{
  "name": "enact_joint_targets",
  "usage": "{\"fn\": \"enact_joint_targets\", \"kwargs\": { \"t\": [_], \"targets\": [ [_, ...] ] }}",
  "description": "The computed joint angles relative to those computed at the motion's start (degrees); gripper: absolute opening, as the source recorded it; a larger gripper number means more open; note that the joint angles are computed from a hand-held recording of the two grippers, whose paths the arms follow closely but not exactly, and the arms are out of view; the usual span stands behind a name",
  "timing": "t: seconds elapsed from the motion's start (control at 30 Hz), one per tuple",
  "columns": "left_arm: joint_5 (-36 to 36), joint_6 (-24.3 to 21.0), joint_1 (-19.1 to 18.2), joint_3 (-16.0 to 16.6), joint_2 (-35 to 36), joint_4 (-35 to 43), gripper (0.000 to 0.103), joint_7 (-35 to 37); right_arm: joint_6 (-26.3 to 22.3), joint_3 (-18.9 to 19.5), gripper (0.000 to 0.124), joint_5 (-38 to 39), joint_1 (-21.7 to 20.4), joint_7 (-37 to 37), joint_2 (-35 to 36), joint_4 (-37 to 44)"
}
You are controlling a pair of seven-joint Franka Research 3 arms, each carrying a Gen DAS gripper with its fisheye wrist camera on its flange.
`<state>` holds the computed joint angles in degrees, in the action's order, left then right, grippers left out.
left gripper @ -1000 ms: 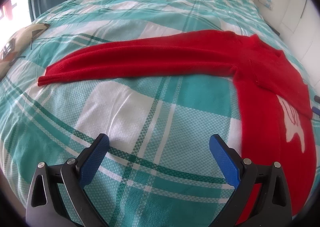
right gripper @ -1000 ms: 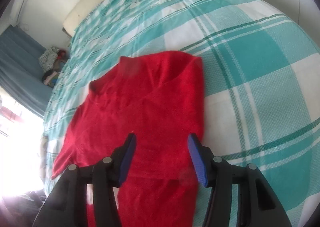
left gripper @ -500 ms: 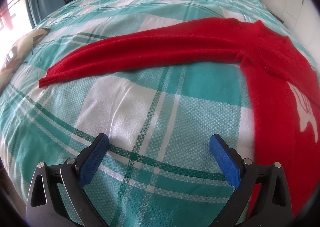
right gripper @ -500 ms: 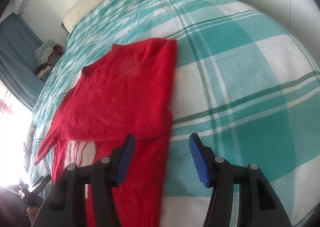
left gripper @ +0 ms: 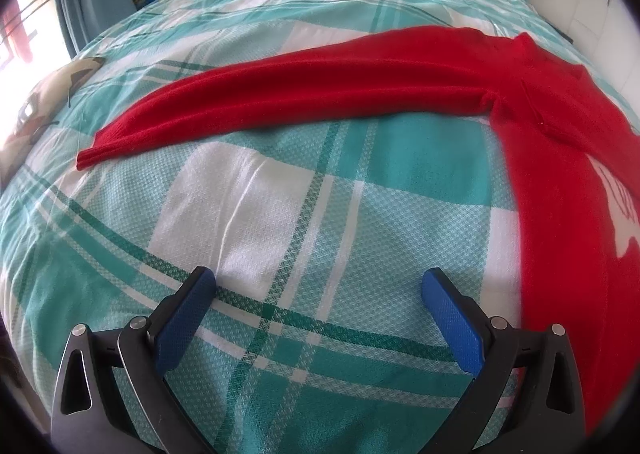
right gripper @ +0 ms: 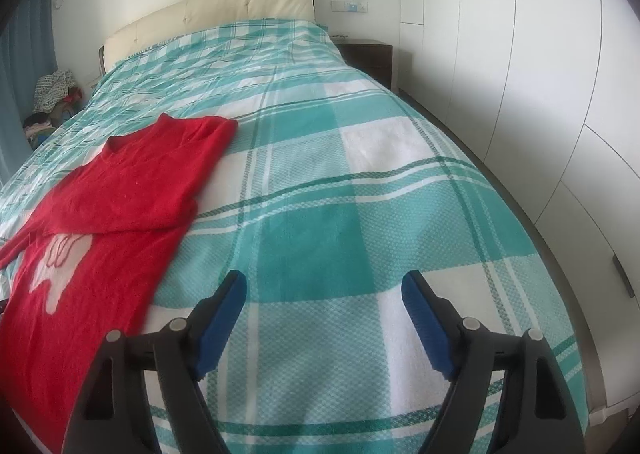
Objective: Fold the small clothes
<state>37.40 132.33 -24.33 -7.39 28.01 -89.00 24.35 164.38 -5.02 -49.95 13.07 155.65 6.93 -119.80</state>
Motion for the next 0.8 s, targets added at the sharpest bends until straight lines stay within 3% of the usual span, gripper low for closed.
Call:
{"fn": "enact_joint_targets", "kwargs": {
  "t": [0.07, 0.17, 0.47, 0.8],
  "targets": [
    [0.02, -0.43, -0.11, 0.02, 0.13, 0.24, 0.103, 0.14, 0.64, 0.58, 0.080, 3.99, -0.61, -3.53, 0.52, -0.23],
    [-0.17, -0.09, 0.14, -0.16, 0.07, 0.08, 0.103, 1.13, -2.54, 0.81, 0.081, 7.56, 0.11, -7.17, 1.95, 1.11],
    [-1.66, 1.49, 0.76, -0.32, -0.15, -0.60, 0.103, 3.19, -4.98, -0.47, 0.100, 8.73, 2.55, -10.24, 4.18, 2.84],
    [1.68, 3.97, 0.03, 0.50, -2.66, -3.66, 0.103, -0.64, -5.07, -1.61, 0.103, 9.19, 3.83, -10.88, 4.71, 3.19]
  ]
}}
